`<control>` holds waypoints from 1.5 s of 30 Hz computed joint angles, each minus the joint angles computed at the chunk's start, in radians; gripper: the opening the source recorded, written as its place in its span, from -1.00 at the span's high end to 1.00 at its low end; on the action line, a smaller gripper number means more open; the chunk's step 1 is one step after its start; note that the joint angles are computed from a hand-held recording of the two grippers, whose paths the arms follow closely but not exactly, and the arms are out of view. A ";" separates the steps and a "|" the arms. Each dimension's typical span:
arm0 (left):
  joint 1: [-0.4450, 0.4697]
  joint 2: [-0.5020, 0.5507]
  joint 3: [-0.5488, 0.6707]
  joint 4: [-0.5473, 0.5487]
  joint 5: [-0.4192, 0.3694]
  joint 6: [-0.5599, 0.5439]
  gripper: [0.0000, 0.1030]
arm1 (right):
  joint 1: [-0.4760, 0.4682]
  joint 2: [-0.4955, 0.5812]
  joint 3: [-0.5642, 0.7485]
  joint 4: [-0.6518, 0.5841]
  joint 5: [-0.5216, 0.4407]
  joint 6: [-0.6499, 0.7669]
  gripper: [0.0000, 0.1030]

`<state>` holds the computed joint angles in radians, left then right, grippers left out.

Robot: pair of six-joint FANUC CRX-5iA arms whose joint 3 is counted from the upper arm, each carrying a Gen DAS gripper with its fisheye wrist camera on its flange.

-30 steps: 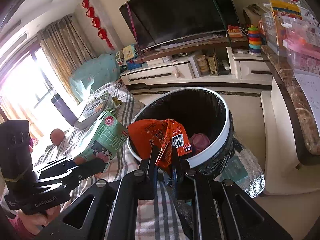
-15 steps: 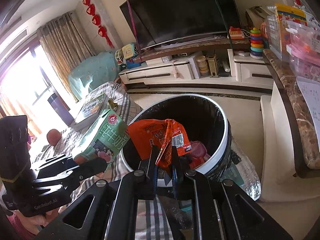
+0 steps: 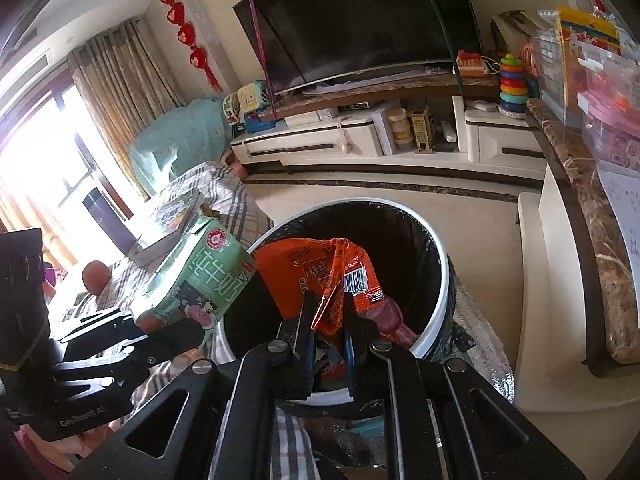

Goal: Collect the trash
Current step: 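Hold the green carton and orange bag over the bin opening, then open both tools over the bin to drop the carton and orange bag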

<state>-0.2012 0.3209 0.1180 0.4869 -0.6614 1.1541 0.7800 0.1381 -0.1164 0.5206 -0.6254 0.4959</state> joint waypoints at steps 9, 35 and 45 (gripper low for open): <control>0.000 0.055 0.083 -0.034 -0.038 0.029 0.40 | -0.017 0.035 0.053 -0.037 -0.032 0.053 0.79; -0.004 0.201 0.315 -0.124 -0.183 0.136 0.39 | -0.051 0.115 0.186 -0.179 -0.119 0.204 0.71; 0.010 0.133 0.213 -0.105 -0.110 0.143 0.10 | -0.049 0.098 0.158 -0.167 -0.088 0.183 0.04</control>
